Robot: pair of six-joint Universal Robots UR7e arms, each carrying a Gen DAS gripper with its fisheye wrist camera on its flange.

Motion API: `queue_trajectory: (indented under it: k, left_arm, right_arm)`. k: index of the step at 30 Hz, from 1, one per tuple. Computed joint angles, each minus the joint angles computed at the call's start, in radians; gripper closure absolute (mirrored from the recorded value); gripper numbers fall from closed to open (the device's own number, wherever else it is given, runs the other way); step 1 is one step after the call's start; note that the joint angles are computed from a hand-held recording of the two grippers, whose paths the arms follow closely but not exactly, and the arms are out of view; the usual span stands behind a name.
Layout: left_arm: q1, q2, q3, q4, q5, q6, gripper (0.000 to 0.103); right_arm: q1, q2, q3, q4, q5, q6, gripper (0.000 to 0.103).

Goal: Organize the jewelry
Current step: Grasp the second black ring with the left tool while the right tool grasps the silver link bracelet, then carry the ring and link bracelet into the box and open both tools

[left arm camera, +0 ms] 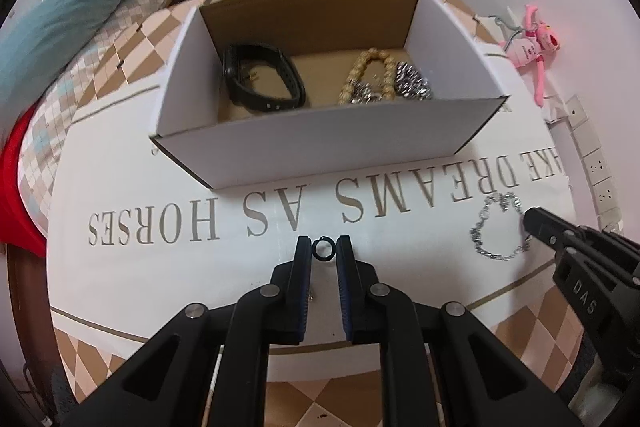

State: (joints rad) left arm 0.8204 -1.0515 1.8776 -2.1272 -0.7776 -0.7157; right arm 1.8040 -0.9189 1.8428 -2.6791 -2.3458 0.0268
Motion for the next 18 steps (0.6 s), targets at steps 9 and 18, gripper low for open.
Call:
queue_trajectory:
  k: [9, 18]
  left_arm:
    - [-0.054, -0.061, 0.014, -0.048, 0.014, 0.050, 0.093]
    - [-0.082, -0.105, -0.037, -0.067, 0.005, 0.080, 0.093]
  right_arm:
    - [0.048, -0.061, 0.015, -0.005, 0.096, -0.015, 0.102]
    - [0.114, -0.106, -0.048, 0.040, 0.187, -0.023, 0.102]
